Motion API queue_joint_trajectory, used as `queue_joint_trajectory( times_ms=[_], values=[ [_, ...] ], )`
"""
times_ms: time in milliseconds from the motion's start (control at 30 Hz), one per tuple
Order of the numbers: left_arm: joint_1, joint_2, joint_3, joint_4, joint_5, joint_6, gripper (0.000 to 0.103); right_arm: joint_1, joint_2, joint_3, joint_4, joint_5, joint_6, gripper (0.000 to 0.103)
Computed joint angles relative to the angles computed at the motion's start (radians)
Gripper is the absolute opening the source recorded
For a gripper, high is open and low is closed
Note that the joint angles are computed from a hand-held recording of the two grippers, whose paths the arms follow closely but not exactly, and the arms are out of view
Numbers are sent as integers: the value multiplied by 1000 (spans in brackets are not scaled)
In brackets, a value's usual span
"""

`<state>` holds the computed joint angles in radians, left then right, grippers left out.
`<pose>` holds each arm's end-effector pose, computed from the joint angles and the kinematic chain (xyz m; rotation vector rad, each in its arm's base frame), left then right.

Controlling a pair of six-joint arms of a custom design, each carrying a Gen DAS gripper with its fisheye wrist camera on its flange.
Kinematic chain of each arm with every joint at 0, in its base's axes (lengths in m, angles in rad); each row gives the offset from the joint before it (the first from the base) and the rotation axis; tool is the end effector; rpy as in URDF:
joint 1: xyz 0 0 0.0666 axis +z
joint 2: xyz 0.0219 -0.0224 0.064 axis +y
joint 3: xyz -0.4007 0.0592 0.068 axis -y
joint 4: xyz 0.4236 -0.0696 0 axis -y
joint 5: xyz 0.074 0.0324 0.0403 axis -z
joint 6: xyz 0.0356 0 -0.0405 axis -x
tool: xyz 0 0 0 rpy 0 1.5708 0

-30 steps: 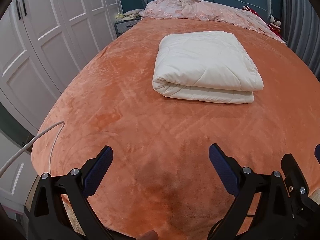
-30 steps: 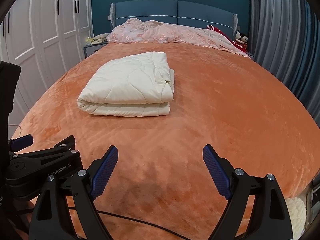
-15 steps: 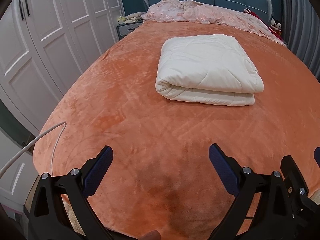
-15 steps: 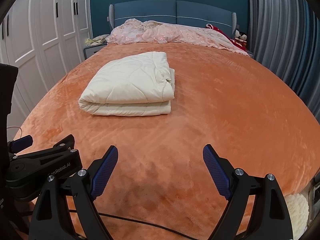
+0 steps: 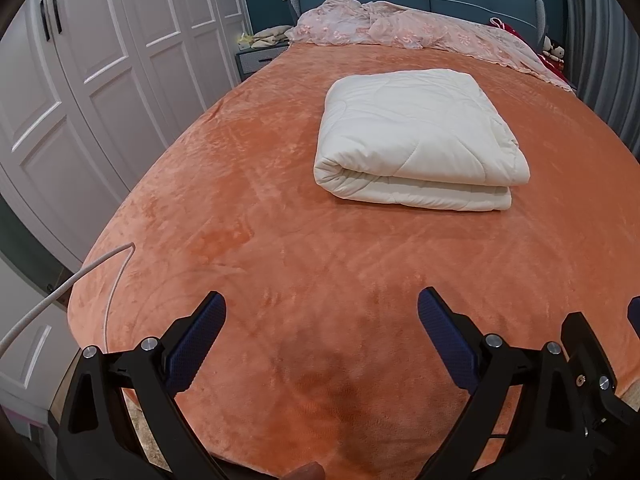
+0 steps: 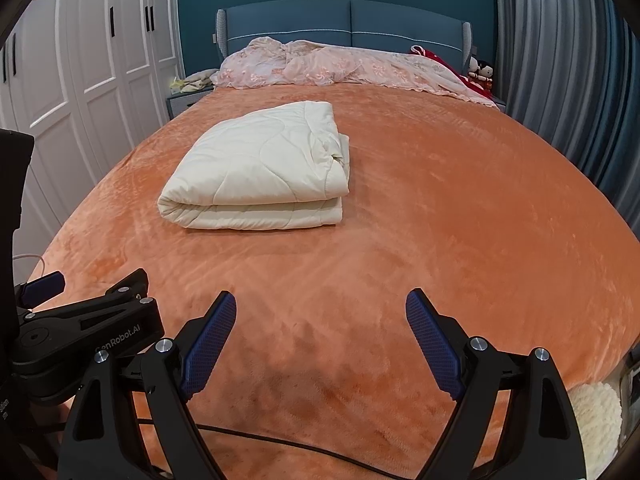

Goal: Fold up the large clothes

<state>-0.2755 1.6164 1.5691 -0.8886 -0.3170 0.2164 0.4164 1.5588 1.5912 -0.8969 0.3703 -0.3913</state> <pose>0.5755 -0.1516 0.4208 -0.0562 2.4499 0.1836 0.5339 0.2216 0.4641 0.1330 2.3564 -0.0645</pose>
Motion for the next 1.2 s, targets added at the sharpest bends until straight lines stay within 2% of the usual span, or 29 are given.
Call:
queue_joint_trajectory(
  times_ms=[1200],
  values=[
    [1,-9,-17,6,7,7,94,6,-3,-3,-4,1,-14,85]
  ],
)
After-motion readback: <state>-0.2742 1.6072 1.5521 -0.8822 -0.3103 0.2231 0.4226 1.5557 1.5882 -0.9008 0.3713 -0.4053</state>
